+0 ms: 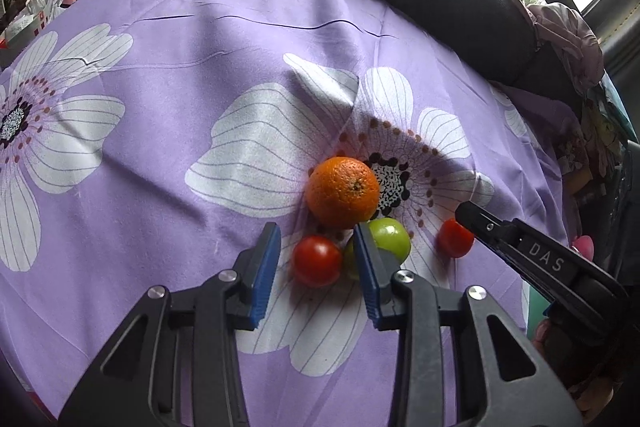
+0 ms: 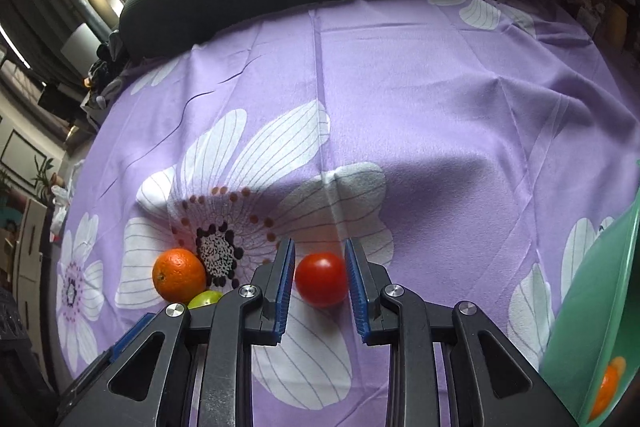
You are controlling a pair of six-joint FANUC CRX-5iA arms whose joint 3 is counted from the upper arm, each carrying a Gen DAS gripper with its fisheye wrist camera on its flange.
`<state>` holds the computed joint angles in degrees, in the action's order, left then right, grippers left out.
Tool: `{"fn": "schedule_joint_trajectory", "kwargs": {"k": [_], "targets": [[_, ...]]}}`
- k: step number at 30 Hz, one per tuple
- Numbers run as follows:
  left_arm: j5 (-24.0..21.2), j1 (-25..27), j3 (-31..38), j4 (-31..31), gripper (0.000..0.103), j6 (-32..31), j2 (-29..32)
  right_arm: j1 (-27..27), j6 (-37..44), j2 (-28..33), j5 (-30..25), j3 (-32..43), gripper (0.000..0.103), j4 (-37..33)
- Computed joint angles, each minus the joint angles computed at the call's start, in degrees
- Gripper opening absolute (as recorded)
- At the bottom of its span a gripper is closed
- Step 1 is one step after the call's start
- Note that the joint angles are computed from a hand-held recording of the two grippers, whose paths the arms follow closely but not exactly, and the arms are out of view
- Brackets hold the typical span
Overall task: Organize fruits
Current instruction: 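Close the right gripper on the red cherry tomato and lift it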
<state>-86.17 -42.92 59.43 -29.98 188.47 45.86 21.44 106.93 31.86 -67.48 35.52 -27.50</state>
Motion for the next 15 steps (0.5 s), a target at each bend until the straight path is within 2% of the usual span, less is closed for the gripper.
{"fn": "schedule_joint_trajectory", "kwargs": {"k": [5, 9, 10, 11, 13, 15], "targets": [[-3.40, -0.30, 2.74, -0.50, 0.031, -0.51, 1.64, 0.64, 0.40, -0.67, 1.49, -1.41, 0.029, 1.37], [-7.35, -0.46, 8.07, -1.11, 0.031, -2.99, 4.71, 1.08, 0.39, -0.63, 2.25, -1.67, 0.029, 1.44], [-7.10, -0.47, 8.16, -1.17, 0.027, -3.39, 4.84, 0.94, 0.34, -0.44, 1.85, -1.36, 0.029, 1.10], [-4.63, -0.29, 5.86, -0.44, 0.024, -2.25, 3.70, 0.87, 0.23, -0.25, 1.50, -1.04, 0.029, 0.93], [-0.52, -0.05, 2.06, 0.33, 0.024, 0.04, 1.74, 0.53, 0.13, -0.04, 0.94, -0.63, 0.029, 0.27], [-1.36, -0.28, 3.56, -0.01, 0.024, -1.20, 2.51, -0.09, -0.15, 0.24, 0.25, -0.12, 0.029, -0.97]]}}
